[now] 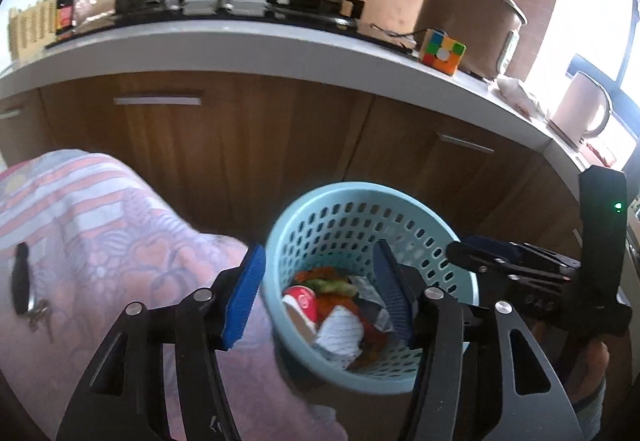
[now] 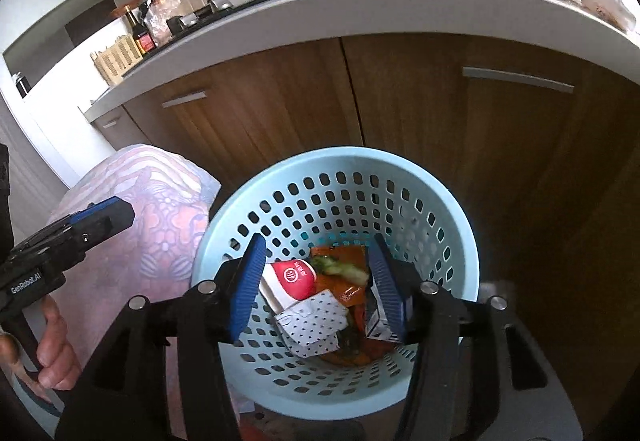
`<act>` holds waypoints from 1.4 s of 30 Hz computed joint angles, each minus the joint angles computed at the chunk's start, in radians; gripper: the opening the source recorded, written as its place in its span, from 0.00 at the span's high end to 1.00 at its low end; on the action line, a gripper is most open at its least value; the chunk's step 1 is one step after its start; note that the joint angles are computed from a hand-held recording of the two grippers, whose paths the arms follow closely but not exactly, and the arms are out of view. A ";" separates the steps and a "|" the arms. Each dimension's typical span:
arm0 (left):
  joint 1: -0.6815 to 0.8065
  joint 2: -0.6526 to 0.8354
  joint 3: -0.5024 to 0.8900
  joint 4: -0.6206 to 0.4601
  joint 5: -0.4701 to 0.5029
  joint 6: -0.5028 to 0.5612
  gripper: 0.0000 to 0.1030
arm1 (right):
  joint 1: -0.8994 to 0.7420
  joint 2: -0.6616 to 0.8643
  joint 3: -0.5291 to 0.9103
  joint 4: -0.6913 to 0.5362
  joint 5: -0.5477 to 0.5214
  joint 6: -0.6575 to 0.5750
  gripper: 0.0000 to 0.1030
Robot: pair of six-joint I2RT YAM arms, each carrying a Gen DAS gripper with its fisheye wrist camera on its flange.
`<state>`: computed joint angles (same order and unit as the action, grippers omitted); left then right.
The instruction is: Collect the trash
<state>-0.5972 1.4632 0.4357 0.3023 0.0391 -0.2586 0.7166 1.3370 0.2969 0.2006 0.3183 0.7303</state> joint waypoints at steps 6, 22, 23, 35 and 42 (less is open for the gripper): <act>-0.084 -0.308 -0.126 -0.103 -0.221 -0.027 0.24 | 0.230 -0.102 0.058 -0.172 0.232 0.098 0.49; -0.467 -0.986 -0.162 -0.781 -0.805 -0.293 0.16 | 0.668 -0.030 0.338 -0.663 0.735 0.402 0.41; -0.479 -1.002 -0.157 -0.810 -0.818 -0.307 0.16 | 0.674 -0.019 0.349 -0.675 0.738 0.411 0.41; -0.568 -1.130 -0.123 -0.995 -0.928 -0.413 0.12 | 0.741 0.020 0.408 -0.784 0.775 0.526 0.39; -0.655 -1.106 -0.107 -1.050 -1.005 -0.483 0.12 | 0.754 0.019 0.407 -0.788 0.780 0.544 0.35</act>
